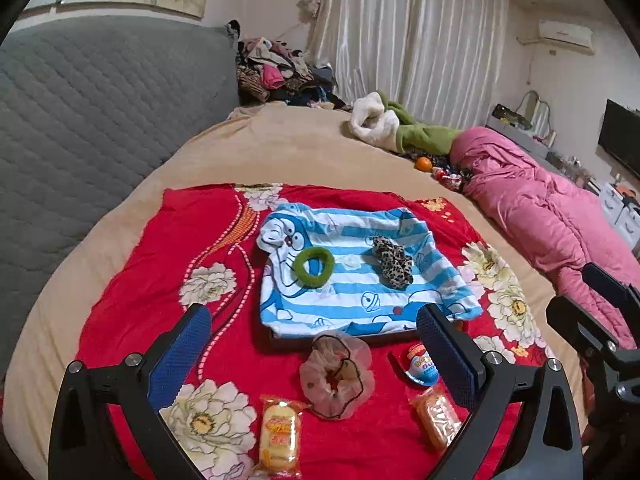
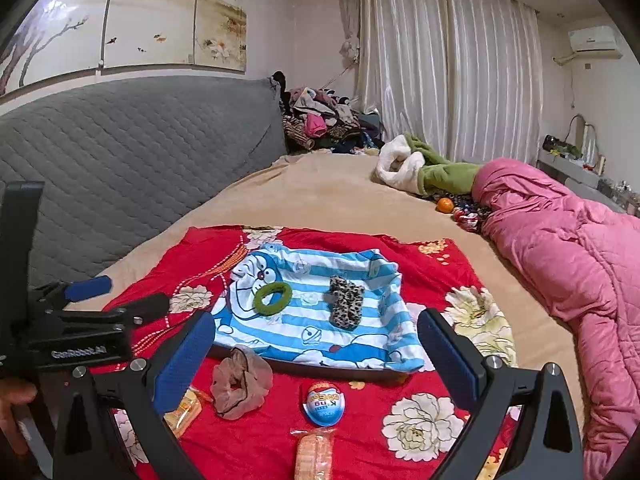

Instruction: Organize objects

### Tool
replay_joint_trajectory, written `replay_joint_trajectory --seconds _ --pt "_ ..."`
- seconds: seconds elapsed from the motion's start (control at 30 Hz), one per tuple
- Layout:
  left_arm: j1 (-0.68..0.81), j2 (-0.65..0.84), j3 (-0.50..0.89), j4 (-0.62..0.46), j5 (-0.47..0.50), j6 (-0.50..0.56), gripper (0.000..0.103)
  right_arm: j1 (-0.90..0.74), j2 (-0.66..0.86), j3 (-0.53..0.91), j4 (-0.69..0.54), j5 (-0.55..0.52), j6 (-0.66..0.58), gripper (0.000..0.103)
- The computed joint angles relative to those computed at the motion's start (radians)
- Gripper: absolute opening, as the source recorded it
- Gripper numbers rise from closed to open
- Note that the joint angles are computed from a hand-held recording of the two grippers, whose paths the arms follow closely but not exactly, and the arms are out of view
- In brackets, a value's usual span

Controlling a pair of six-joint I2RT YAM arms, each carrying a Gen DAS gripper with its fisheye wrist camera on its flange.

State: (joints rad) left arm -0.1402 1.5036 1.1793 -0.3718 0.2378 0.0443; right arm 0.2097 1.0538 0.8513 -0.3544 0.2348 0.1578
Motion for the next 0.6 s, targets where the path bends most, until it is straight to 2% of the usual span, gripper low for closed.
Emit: replay_joint_trajectory --seconds 0.33,0.6 --pt "0.050 -0.107 -0.097 0.000 0.018 0.052 0.102 0.087 -0.072 -0.036 -0.026 0.087 0.026 0.102" --pt "0.107 -0.168 -0.165 -0.017 0.069 0.084 0.102 0.167 -0.129 -0.059 -0.066 0.143 0.063 0.102"
